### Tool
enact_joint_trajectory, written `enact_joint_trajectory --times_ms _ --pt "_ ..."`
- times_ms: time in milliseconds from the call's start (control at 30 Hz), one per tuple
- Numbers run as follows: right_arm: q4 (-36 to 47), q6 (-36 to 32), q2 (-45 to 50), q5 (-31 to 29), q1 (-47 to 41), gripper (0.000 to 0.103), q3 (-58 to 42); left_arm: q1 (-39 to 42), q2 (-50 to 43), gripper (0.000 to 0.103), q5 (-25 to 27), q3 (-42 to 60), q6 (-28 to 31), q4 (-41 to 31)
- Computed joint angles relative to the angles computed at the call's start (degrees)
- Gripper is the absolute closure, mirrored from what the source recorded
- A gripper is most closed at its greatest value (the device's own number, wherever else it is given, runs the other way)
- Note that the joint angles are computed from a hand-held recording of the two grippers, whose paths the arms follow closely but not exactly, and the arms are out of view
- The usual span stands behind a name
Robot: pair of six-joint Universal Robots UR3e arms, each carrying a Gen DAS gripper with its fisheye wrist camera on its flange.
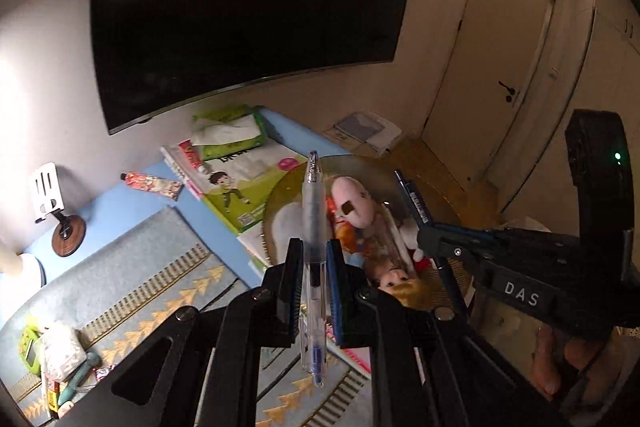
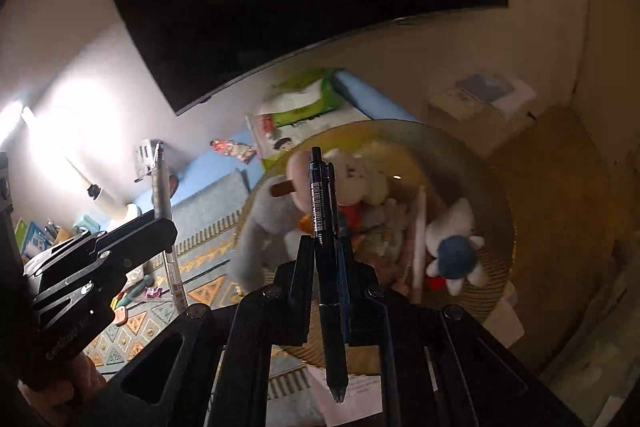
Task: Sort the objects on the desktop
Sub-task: 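Carry both pens to the glass bowl and release them, then move both open tools back over the rug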
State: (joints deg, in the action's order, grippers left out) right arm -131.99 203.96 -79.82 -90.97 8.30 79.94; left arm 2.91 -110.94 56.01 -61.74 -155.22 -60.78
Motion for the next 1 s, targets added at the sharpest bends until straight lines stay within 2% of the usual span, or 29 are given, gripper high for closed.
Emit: enact_joint_trajectory --times_ms 200,333,467,500,533,600,700,833,1000 --pt "-1.7 -3.3 -3.9 3.1 -6.0 0.091 7.0 -6.7 -7.0 0.094 2.2 6.7 -4.1 1.1" --pt "-1.8 -5.4 -4.1 4.6 -8.1 0.091 7.9 -9.8 -10.6 0.094 3.9 9.7 -5.3 2.8" --pt "-4.2 -6.4 -4.0 5.1 -9.0 0.090 8.9 -11.7 -16.3 0.094 5.3 17.3 -6.1 1.8" --pt "-4.7 -6.7 -4.0 5.3 -9.2 0.088 9.2 -12.0 -17.4 0.085 6.1 18.7 -6.4 2.0" --pt "-4.4 -7.0 -3.7 5.4 -9.2 0.081 9.0 -12.4 -18.2 0.061 7.4 19.6 -7.0 2.4" --pt "-3.8 -7.2 -3.6 6.7 -9.6 0.075 9.0 -12.1 -19.4 0.040 7.7 20.4 -8.3 3.6" --pt "-3.6 -7.0 -3.4 6.8 -9.3 0.074 8.9 -10.9 -21.2 0.040 7.1 23.0 -9.0 2.0" --pt "-2.9 -6.4 -2.5 5.7 -8.0 0.074 7.4 -8.7 -19.1 0.040 5.4 19.4 -9.6 2.3" --pt "-2.5 -4.1 -0.5 6.4 -5.9 0.071 4.2 -5.0 -11.1 0.040 5.5 6.3 -8.1 4.2"
